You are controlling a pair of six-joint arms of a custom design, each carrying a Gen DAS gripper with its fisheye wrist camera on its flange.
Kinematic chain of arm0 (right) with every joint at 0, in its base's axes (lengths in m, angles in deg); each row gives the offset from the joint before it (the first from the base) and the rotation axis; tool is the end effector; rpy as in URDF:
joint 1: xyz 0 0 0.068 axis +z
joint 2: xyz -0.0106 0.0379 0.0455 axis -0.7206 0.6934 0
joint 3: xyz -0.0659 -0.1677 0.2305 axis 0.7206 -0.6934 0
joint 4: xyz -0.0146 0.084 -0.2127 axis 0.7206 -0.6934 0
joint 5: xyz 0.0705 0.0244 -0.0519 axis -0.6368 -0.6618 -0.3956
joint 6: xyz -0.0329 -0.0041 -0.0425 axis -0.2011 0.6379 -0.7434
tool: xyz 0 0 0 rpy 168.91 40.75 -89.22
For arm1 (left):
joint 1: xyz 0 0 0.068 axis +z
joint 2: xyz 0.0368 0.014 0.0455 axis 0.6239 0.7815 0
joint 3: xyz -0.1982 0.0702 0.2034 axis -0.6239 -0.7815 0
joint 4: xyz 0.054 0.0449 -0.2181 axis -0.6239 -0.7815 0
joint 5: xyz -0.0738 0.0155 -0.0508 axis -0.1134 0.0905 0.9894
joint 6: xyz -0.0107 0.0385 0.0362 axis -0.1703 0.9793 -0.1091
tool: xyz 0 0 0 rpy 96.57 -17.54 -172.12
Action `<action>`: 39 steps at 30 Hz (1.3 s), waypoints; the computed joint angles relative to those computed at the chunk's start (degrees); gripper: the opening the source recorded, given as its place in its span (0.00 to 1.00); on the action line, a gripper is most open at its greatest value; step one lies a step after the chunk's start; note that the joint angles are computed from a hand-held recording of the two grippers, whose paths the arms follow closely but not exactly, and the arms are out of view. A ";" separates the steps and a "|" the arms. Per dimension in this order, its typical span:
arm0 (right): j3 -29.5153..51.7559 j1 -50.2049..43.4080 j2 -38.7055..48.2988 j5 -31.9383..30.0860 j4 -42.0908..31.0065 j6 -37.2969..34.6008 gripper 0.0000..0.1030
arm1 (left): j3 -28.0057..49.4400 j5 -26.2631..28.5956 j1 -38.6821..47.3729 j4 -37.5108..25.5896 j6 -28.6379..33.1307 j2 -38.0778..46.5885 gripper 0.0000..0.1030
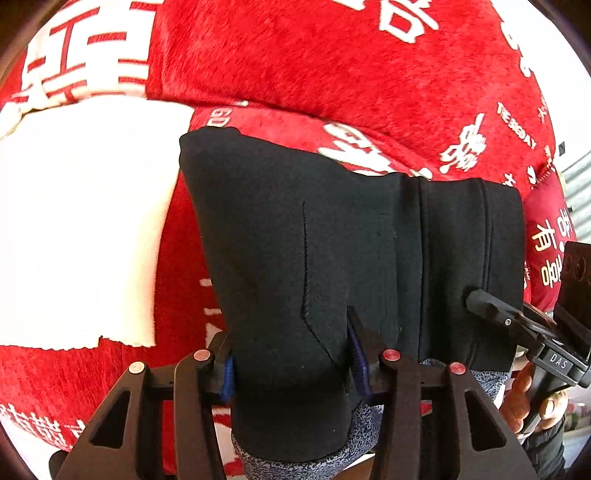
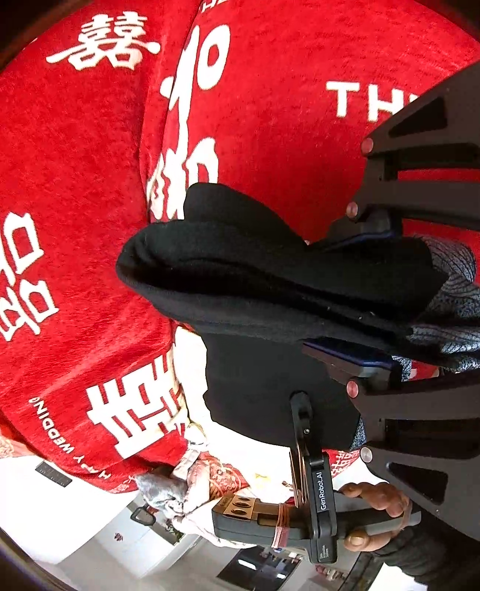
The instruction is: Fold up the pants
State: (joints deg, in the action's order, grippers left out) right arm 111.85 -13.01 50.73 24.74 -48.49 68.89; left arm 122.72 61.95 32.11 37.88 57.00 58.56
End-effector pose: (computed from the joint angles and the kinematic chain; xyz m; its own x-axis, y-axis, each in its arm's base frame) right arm 0.3041 0.2064 0.2416 -0.8942 -0.0378 -0.4461 -0.2429 0.8780 0.4125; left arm 0.3262 -0.0499 0.2063 -0.9567 -0.0519 -0.2865 0.0658 0.9200 -0.3862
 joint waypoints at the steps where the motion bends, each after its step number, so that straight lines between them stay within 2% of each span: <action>1: 0.54 -0.06 1.04 -0.01 0.01 0.25 0.46 | 0.31 0.76 0.75 0.13 0.26 1.42 0.48; 4: 0.91 -1.24 3.56 -0.53 0.92 2.08 0.46 | 0.51 2.12 2.09 1.44 0.41 4.51 0.49; 8: -1.03 -4.10 5.29 -2.47 2.84 4.51 0.46 | 1.33 2.72 2.87 2.07 0.32 7.26 0.61; 11: -2.32 -5.84 6.38 -3.72 3.62 6.71 0.56 | 1.91 2.80 3.51 1.55 -0.04 8.64 0.72; 13: -1.74 -6.24 6.92 -3.01 1.89 8.42 0.66 | 2.05 2.86 3.51 0.71 -0.47 8.07 0.72; 15: -2.39 -6.49 5.47 -1.18 0.17 9.38 0.67 | 0.53 0.54 3.82 0.54 -0.39 4.79 0.72; 18: -4.47 -3.02 -1.63 9.83 -2.28 8.84 0.67 | -3.23 -4.46 3.85 1.25 0.16 -3.57 0.72; 20: -4.38 1.32 -5.08 15.19 -3.65 6.15 0.67 | -5.65 -1.07 4.21 1.46 0.05 -8.85 0.72; 22: -3.77 6.83 -7.12 18.15 -4.34 1.93 0.76 | -7.56 1.72 1.89 1.69 0.67 -12.91 0.72; 25: -4.56 12.62 -7.56 17.00 -2.81 -4.24 0.78 | -10.73 1.92 -3.81 4.41 0.38 -15.15 0.72; 26: -4.77 13.63 -6.74 17.05 -2.29 -5.00 0.78 | -11.40 0.53 -5.30 5.25 -0.20 -14.18 0.72; 29: -5.14 12.53 -2.04 15.45 -2.96 -3.30 0.78 | -12.75 -2.09 -6.21 6.81 -1.05 -8.68 0.72; 32: -9.33 9.60 -1.76 10.58 1.31 -1.27 0.78 | -14.02 -2.95 -6.77 8.23 -0.52 -8.08 0.72; 36: -6.04 8.99 -4.48 11.29 -1.77 -2.64 0.78 | -9.76 -2.71 -5.59 4.61 0.61 -10.16 0.72; 39: 1.17 7.12 -2.56 14.28 -4.20 -6.03 0.78 | -1.20 -6.33 -4.74 1.88 -0.03 -6.28 0.72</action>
